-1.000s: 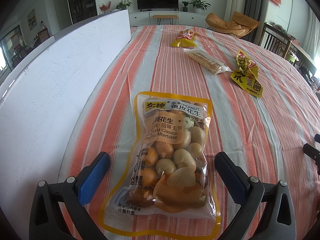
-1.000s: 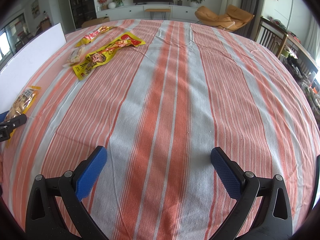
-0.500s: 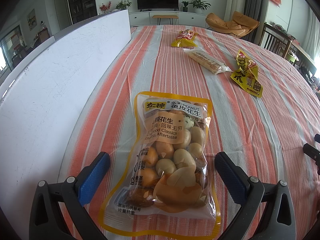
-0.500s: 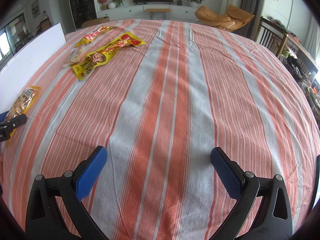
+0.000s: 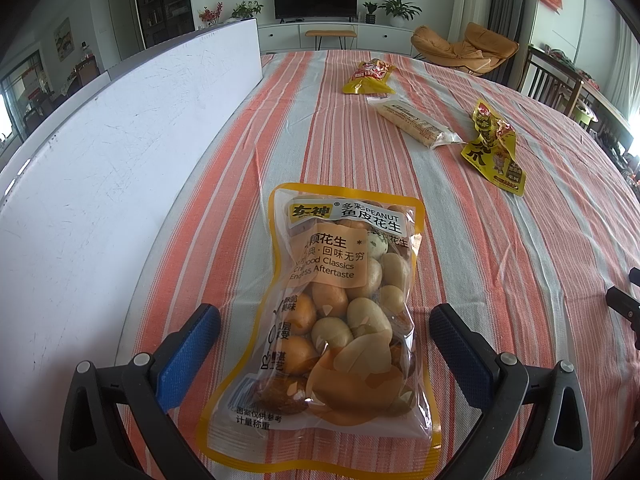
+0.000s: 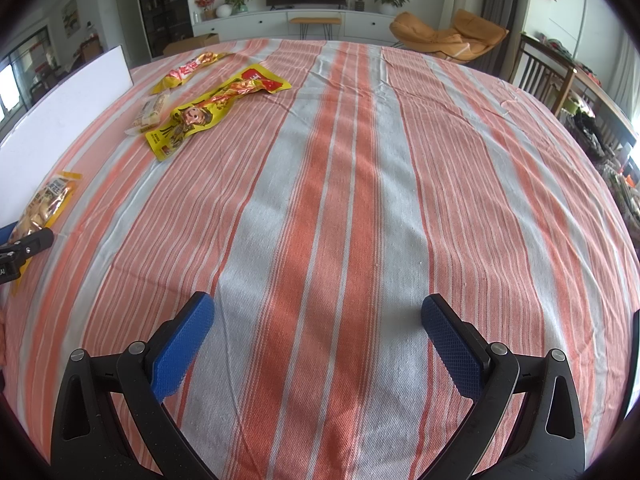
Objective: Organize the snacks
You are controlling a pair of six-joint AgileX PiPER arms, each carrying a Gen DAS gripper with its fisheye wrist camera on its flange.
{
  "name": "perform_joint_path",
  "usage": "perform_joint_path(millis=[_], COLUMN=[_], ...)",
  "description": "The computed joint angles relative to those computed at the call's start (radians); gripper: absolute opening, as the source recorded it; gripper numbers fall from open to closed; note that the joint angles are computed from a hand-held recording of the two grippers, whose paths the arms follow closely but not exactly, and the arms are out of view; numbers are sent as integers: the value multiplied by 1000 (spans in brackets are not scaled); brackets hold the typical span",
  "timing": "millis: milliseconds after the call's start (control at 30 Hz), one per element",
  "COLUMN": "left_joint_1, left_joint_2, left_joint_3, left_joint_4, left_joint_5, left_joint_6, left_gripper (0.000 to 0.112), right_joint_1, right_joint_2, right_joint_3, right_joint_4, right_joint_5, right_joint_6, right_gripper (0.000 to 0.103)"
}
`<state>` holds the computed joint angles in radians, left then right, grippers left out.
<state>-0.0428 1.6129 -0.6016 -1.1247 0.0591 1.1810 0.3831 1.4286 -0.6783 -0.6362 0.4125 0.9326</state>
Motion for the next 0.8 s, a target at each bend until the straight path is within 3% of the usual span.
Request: perform_joint_path(millis=[800], left_joint_1=[1], left_joint_2=[0], left_joint_3=[1], left_joint_4=[-21], left_joint_5=[0], left_joint_6=[22], left_gripper=[103], right_joint_1=[-1], right_joint_2=[0], right_joint_3=[0], right_joint_4=[0], right_joint_5=[0], right_joint_6=[-1], right_gripper=[103])
